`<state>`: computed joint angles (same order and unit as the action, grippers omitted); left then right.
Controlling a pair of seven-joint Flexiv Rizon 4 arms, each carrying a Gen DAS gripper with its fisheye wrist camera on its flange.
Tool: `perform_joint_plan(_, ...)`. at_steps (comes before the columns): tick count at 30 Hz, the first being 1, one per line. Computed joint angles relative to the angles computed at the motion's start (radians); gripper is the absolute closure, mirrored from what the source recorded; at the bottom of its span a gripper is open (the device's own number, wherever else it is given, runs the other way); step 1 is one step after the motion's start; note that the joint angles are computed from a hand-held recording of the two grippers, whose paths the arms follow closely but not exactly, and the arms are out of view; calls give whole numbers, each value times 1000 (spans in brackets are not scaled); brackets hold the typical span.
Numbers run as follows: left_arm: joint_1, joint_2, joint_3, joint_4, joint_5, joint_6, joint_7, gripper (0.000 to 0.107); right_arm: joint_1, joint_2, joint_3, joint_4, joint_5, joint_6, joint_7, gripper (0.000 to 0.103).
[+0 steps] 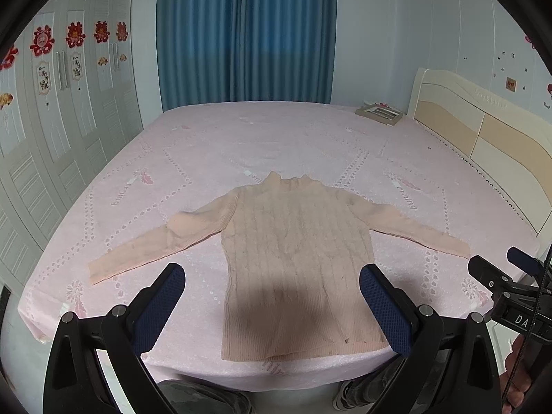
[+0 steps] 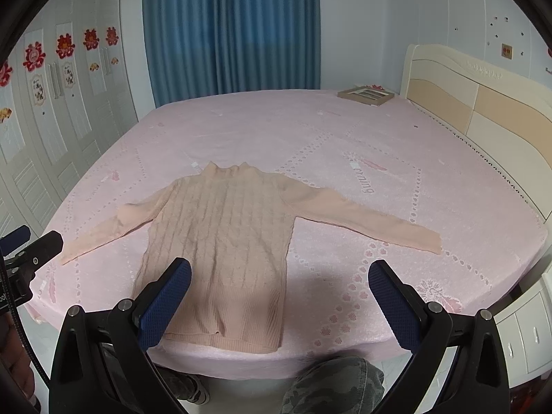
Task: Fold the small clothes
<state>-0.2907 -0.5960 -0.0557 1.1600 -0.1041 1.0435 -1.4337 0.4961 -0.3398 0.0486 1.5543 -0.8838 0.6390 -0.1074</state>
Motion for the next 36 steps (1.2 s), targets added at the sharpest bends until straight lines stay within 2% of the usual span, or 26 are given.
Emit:
perform_joint_plan(11, -3, -1, 4, -7, 14, -10, -6, 5, -2, 4, 2, 5, 2, -1, -3, 2)
perform_joint_plan(24, 13, 12, -17, 27, -6, 36, 51, 4, -12, 2, 1, 11, -7, 42, 5, 2)
perform_joint_plan(27, -18, 1, 35, 4, 42, 24, 5, 4, -17, -12, -3, -1, 8, 65, -3, 2)
perform_joint_plan(30, -9, -9, 32, 8, 53, 42, 4, 4, -13, -37, -12, -29, 17, 65, -27, 2)
perform_joint_plan(34, 26, -31, 3, 32, 2, 113, -4, 4, 5, -69, -43, -42, -37, 79, -11, 2)
perform_joint_plan(36, 36, -54, 1, 25, -18, 125, -15, 4, 6, -83, -65, -29, -100, 135, 27, 2)
